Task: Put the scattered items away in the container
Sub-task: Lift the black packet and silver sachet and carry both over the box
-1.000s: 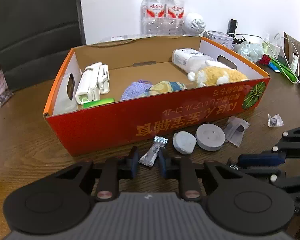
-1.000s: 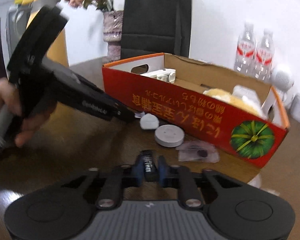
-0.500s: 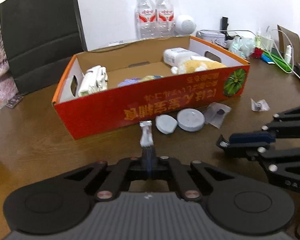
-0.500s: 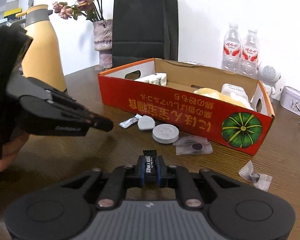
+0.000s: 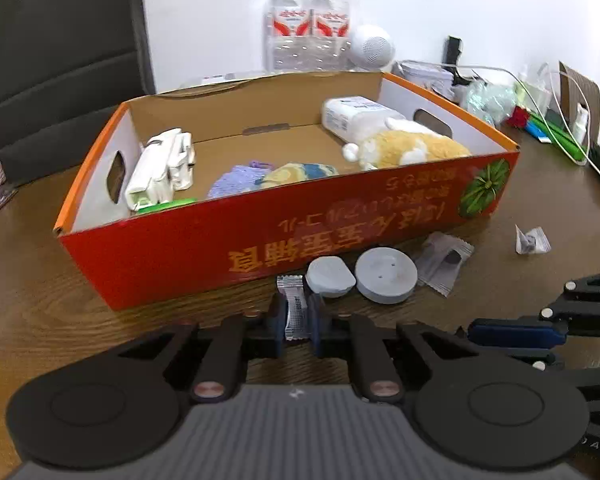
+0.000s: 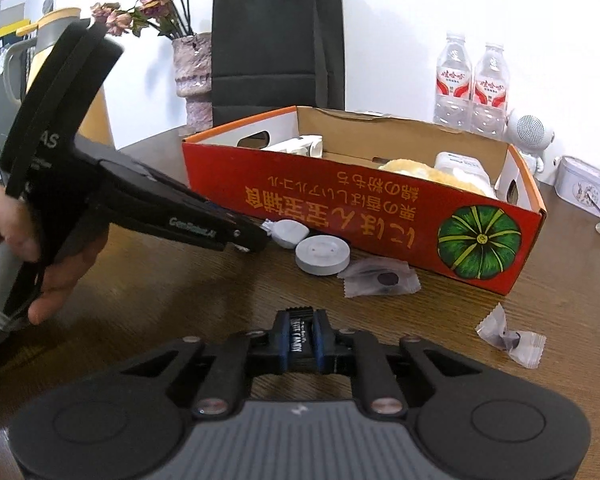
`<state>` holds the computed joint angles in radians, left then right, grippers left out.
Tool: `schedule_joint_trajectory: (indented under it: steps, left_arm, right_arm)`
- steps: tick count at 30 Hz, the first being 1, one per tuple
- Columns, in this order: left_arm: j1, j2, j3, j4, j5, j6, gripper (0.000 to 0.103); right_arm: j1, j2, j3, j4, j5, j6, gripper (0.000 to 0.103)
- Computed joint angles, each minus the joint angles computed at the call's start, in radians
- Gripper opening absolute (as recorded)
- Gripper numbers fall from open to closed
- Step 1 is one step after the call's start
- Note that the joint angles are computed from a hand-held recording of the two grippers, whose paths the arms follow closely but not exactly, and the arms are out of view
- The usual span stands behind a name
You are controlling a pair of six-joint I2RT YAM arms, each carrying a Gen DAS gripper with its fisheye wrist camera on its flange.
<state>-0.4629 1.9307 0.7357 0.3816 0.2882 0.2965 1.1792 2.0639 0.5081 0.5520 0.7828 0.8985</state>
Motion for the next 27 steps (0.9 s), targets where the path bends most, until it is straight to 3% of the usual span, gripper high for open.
schedule_joint_trajectory:
  steps: [6,11,13,15,18,19,23,27]
  left_arm:
    - [0.013,-0.054,-0.074,0.032,-0.021,-0.024,0.011]
    - [0.024,-0.189,-0.260,0.144,-0.017,-0.043,0.011]
    - [0.041,-0.262,-0.334,0.160,0.011,-0.062,0.011]
    - [0.067,-0.369,-0.427,0.172,0.042,-0.091,0.011]
    - [0.098,-0.543,-0.552,0.133,0.110,-0.130,0.011]
    - [0.101,-0.593,-0.585,0.116,0.123,-0.129,0.011]
    - [0.085,-0.734,-0.649,0.064,0.103,-0.094,0.011]
    - [0.165,-0.787,-0.551,-0.046,0.180,-0.110,0.011]
  right_arm:
    - [0.009,-0.018,0.003,-0.063,0.029,0.056,0.010]
    - [0.047,-0.041,0.007,-0.147,0.091,0.139,0.009]
    - [0.095,-0.057,0.018,-0.217,0.140,0.215,0.009]
    - [0.166,-0.073,0.061,-0.377,0.207,0.356,0.009]
    - [0.278,-0.067,0.150,-0.634,0.279,0.626,0.009]
    - [0.310,-0.059,0.168,-0.667,0.287,0.696,0.009]
    - [0.366,-0.046,0.124,-0.464,0.250,0.710,0.009]
    - [0.361,-0.152,0.140,-0.635,0.292,0.748,0.009]
